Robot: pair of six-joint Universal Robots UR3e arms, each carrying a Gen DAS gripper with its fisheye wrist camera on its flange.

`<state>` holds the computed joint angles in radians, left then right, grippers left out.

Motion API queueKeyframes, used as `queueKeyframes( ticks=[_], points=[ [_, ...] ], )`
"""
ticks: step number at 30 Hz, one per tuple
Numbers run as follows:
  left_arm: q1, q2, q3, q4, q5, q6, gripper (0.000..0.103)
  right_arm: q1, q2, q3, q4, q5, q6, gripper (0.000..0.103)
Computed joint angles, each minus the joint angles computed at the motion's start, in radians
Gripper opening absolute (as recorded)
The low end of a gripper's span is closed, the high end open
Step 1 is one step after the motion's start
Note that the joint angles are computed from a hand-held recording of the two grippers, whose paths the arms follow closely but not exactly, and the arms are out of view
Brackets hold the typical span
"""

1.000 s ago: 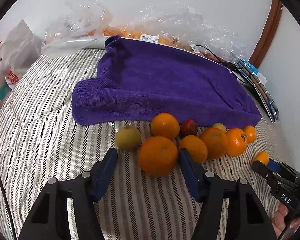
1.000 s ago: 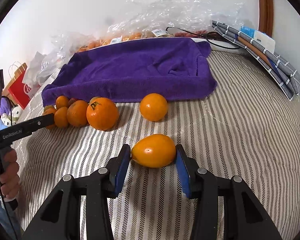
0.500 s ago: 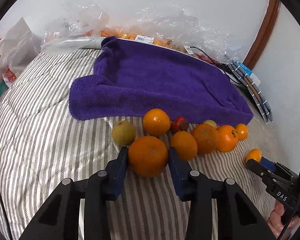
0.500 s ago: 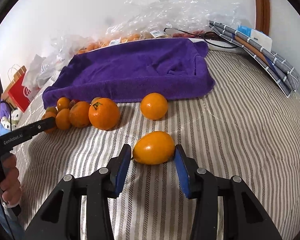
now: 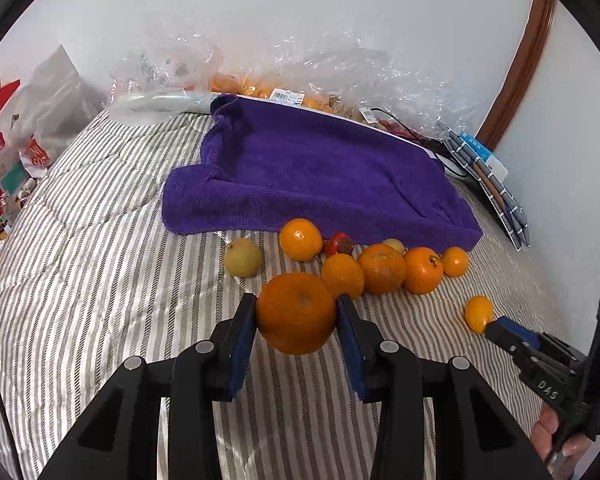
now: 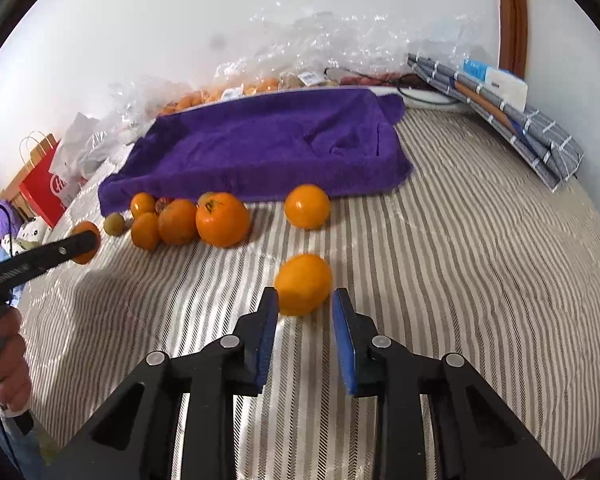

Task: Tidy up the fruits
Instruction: 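Carry the oval fruit and the orange over the purple towel with both grippers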

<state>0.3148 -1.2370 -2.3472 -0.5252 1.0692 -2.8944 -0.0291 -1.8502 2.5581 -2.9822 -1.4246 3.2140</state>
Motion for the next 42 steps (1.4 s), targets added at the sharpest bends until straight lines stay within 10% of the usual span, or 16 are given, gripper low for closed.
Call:
queueKeyframes(
  ticks=[6, 14, 19, 27, 42],
  points=[
    [0.013, 0.074, -0.011, -0.058, -0.001, 0.015, 0.038, 0.007, 0.065, 0.012, -0.061, -0.013, 0.009, 0.044],
    [0.019, 0.114, -0.012, -0.089, -0.009, 0.018, 0.038, 0.046, 0.116, 0.0, -0.105, -0.056, -0.001, 0.035],
    [0.022, 0.12, -0.012, -0.105, -0.017, 0.019, 0.038, 0.004, 0.127, -0.006, -0.115, 0.015, 0.009, 0.053],
    [0.026, 0.115, -0.004, -0.104, -0.021, 0.019, 0.038, 0.085, 0.289, -0.109, -0.183, -0.047, 0.042, 0.032],
    [-0.068, -0.101, 0.286, -0.024, 0.024, -0.08, 0.038, 0.049, 0.155, -0.327, 0.064, -0.059, -0.008, 0.032]
  ],
)
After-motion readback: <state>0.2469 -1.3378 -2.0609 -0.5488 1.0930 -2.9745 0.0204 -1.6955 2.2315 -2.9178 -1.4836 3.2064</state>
